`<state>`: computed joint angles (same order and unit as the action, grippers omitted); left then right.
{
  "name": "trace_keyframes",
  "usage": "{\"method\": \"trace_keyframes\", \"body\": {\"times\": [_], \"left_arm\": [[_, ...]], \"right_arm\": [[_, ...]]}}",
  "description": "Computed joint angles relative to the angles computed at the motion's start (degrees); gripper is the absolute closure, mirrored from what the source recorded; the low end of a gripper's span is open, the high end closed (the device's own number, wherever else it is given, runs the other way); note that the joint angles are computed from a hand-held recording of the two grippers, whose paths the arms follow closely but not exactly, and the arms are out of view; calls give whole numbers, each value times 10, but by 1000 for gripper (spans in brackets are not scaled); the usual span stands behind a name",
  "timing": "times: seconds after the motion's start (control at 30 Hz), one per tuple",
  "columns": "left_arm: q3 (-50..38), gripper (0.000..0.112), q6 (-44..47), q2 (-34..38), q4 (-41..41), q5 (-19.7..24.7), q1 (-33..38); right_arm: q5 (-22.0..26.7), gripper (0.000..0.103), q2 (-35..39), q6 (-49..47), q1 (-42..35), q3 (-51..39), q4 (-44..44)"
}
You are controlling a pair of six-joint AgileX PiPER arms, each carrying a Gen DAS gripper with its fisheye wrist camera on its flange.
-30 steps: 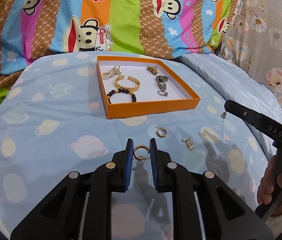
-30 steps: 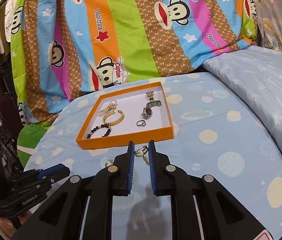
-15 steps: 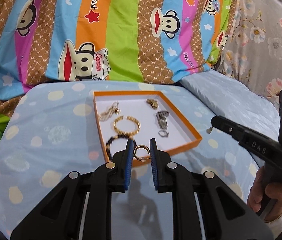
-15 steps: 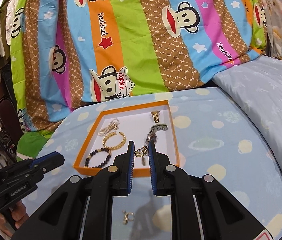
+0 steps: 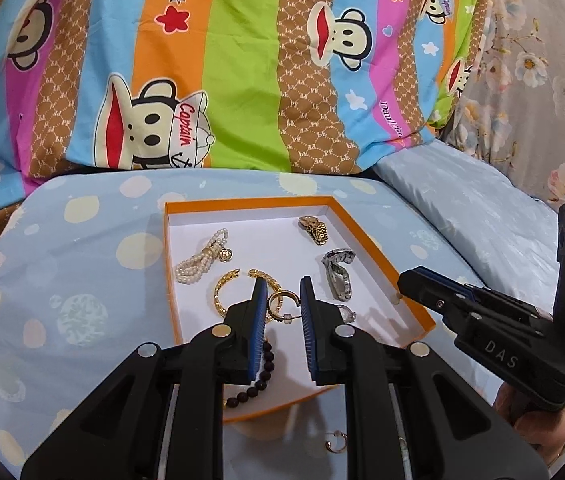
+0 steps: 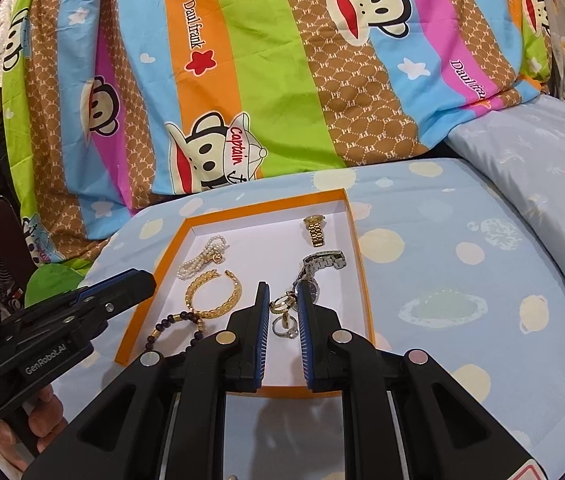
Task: Organize jewelry
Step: 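Carry the hoop and charm earrings into the orange box and open both tools, then grasp the second gold hoop earring with the left tool while the right tool grasps the second charm earring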
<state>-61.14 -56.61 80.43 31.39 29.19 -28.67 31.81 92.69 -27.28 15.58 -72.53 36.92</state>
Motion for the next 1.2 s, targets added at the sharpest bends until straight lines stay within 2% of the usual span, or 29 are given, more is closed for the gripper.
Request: {"method": "trace_keyframes", "body": {"times": [0.33,0.43,0.53,0.6,0.87,1.2], "left_arm": [[4,96,-6,31,2,-26,15],[9,92,6,34,-16,-38,23],[13,78,-13,31,-2,-41,26],[18,77,-25,24,8,-46,28],[28,77,-36,-21,20,-21,12],[99,77,-110,-118,64,50,-61]], "right_arm": [[-17,89,26,0,7,-4,-4],[-23,81,26,-5,5,-1,3],[-33,67,17,-19,1,8,21],[-34,65,12,-25,-2,10,28],[-27,65,-44,-39,-8,54,37],[3,65,-162,-16,17,205,-1]]}}
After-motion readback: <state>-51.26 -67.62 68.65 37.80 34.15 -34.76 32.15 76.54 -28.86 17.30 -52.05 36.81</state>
